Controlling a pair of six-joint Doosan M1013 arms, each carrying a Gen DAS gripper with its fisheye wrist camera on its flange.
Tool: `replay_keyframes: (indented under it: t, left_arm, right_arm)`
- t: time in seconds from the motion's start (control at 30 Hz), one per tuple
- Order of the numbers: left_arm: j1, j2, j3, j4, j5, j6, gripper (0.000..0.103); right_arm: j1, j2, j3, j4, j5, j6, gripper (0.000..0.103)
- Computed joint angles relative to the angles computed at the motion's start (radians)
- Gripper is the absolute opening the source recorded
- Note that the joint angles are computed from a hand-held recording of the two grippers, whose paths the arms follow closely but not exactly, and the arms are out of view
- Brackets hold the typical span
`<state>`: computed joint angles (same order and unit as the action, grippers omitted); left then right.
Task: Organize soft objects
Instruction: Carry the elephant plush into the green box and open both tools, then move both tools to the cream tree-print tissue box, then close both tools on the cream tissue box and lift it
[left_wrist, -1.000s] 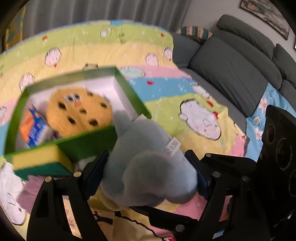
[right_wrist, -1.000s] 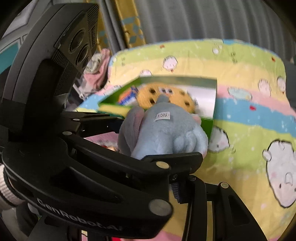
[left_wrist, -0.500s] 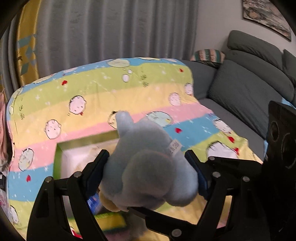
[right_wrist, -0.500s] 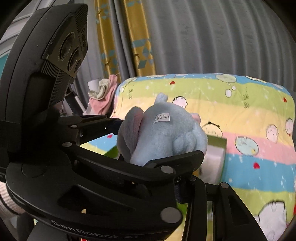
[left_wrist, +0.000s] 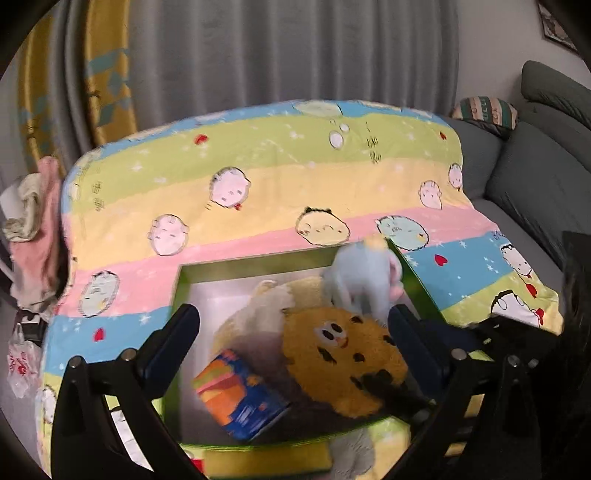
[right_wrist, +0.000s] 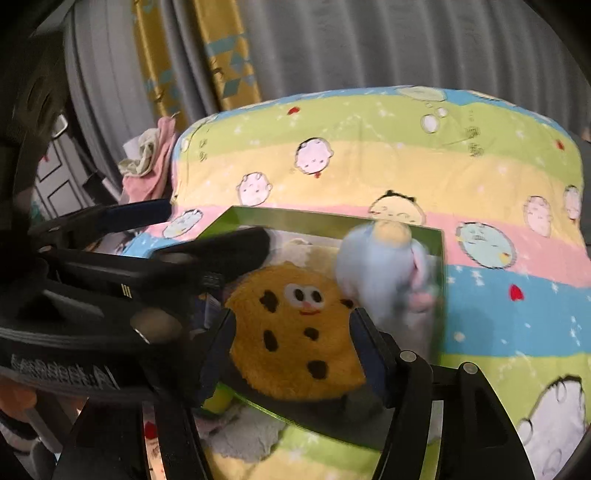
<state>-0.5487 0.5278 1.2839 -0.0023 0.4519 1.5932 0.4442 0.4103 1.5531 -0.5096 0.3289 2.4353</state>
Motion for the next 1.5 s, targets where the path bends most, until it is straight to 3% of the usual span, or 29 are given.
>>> replay_keyframes:
  t: [0.13,0.23,0.47,0.7,1.0,1.07,1.13,1.5]
  left_arm:
    - [-0.003,-0.069,0.101,0.133,-0.1,-0.128,0.102]
    - [-0.008,-0.106,0.144,0.234,-0.127,-0.227,0.102]
    - [-0.009,-0.191,0.237,0.283,-0.15,-0.281,0.102]
    - [0.048,-0.244,0.301,-0.095,-0.099,0.011,0.102]
    - [0.119,-0.266,0.388,-0.233,-0.032,0.048,0.102]
    - [0.132,-0.264,0.404,-0.32,-0.015,0.114,0.102]
    - [0.148,-0.257,0.419,-0.485,0.02,0.252,0.102]
    - [0.148,-0.184,0.418,-0.894,0.18,0.644,0.1]
  right_arm:
    - [0.027,-0.048,0.055,-0.239,0.005,0.249,0.068]
    - [0.054,-0.082,0.084,-0.363,0.015,0.364,0.07]
    - [0.115,-0.123,0.112,-0.447,0.06,0.443,0.073]
    - [0.174,-0.138,0.122,-0.4,0.129,0.413,0.078]
    - [0.21,-0.128,0.16,-0.237,0.114,0.296,0.079]
    - [0.211,-0.122,0.167,-0.199,0.103,0.27,0.079]
    - [0.213,-0.112,0.169,-0.171,0.107,0.255,0.079]
    - [0.193,-0.062,0.161,0.052,0.086,0.061,0.079]
